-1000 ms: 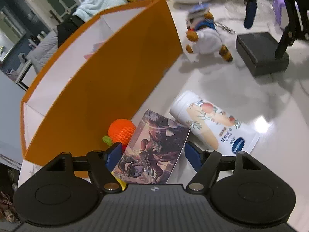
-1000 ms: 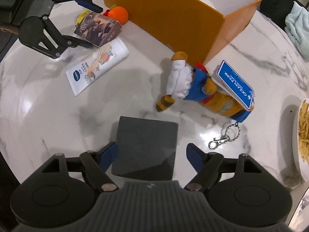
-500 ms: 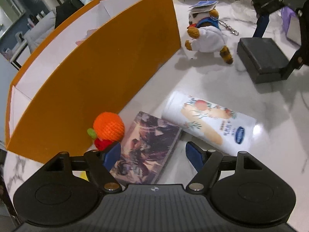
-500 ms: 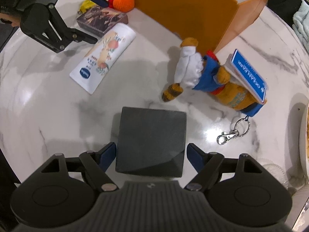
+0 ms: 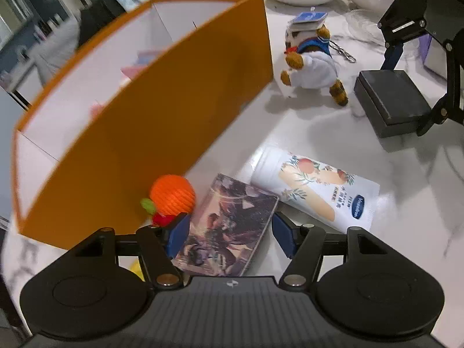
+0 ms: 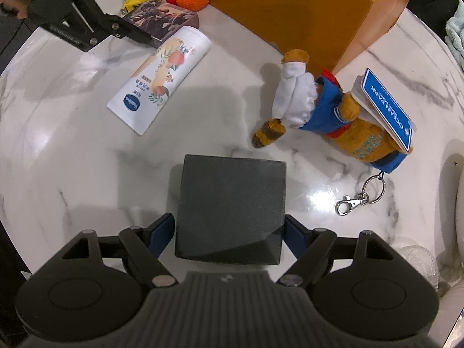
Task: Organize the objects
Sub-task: 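Grasp the picture card box with the left tool while the right tool grasps the grey box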
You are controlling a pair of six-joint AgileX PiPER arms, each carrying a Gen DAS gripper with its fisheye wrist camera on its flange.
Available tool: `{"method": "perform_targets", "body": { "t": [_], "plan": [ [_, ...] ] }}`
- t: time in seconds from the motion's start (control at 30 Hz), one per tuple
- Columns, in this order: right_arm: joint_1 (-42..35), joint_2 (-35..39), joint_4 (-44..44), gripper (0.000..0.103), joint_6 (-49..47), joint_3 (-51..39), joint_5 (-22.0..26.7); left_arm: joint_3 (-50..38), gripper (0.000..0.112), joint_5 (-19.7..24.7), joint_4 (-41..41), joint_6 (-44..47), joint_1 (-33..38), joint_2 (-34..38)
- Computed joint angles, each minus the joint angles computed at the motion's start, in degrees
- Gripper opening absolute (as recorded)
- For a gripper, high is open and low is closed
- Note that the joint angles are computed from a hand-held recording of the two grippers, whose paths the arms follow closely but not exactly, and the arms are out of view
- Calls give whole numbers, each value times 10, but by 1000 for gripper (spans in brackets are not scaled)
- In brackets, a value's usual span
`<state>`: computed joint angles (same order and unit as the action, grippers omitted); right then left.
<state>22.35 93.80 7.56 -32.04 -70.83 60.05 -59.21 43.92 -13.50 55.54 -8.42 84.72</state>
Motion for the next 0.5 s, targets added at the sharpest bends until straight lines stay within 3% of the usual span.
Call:
{"method": "perform_targets", "body": {
  "t": [0.2,0.37,0.5],
  "plan": [
    [-4,0,4,81,-3,-2,5,-19,89,18,6,27,-3,25],
    [-3,1,3,81,-6,0,8,-63,100,80,-18,48,15,54],
    [-1,1,0,81,-4,-1,9,-100,100,122,-23,43,21,78]
  ]
}}
